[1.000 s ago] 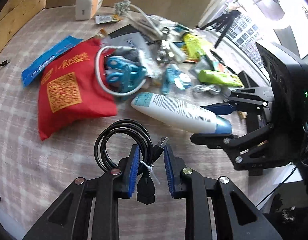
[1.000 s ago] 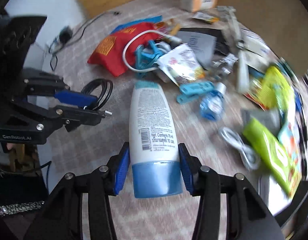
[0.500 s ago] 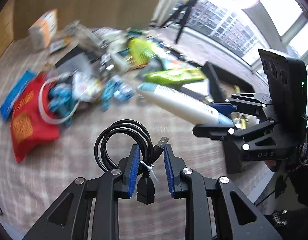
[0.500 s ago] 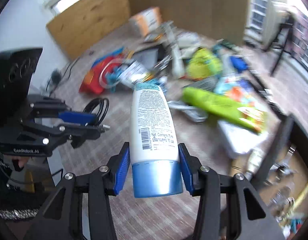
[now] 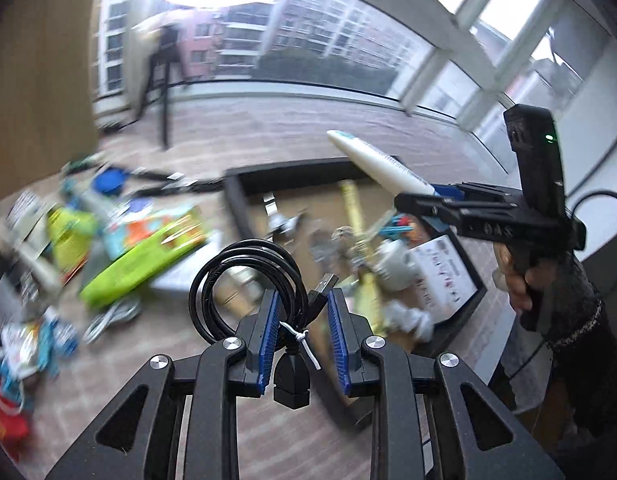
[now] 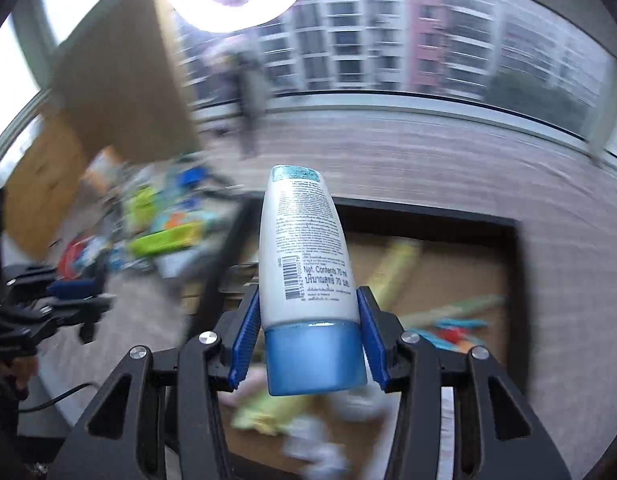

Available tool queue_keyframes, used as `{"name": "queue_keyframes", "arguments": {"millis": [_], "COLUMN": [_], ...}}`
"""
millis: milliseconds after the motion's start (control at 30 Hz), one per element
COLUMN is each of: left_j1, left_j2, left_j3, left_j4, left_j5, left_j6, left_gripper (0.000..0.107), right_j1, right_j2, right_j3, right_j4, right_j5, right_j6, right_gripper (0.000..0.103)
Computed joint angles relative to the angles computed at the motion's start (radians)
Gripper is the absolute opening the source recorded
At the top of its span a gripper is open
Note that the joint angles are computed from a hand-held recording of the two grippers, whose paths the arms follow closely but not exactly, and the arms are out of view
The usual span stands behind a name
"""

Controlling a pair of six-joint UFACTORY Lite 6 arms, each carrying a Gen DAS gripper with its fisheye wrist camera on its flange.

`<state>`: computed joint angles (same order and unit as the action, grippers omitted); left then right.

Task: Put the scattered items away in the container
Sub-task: 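Carry the black cable and lotion tube over the tray and release both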

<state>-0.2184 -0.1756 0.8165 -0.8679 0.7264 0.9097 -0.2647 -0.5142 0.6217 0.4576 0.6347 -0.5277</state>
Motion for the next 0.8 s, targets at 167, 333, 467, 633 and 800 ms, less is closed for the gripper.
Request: {"name": "queue_keyframes", "arguments": {"millis": [167, 333, 467, 633, 800], "left_j1": [-0.222, -0.303, -0.307, -0.224, -0.031], "left_j2": [0.119, 0.136, 0.118, 0.036, -0.089], "left_j3": [0.127, 0.153, 0.138, 0.061, -0.045], "left_j4": [0.083, 0.132, 0.180, 0.165, 0.147], "left_j5": [-0.110, -0.169, -0.175, -0.154, -0.081], "left_j6": [-0.189, -0.261, -0.312, -0.302, -0.212], "left_gripper": [0.062, 0.061, 0.061, 0.062, 0.063], "right_j1": [-0.237, -0.348, -0.335, -0.265, -0.052], "right_j2": [0.050, 0.019, 0.015, -0.017, -0.075], "right_j3": [0.033, 0.017, 0.004, -0.014, -0.034], "right_j4": [-0.031, 0.057, 0.088, 0.152, 0.157], "right_j5": [0.008, 0.030, 0.034, 0.049, -0.004], "right_j6": [-0.106, -0.236, -0.246, -0.255, -0.177], "right_gripper": [0.054, 0.057, 0.057, 0.057, 0.057]}}
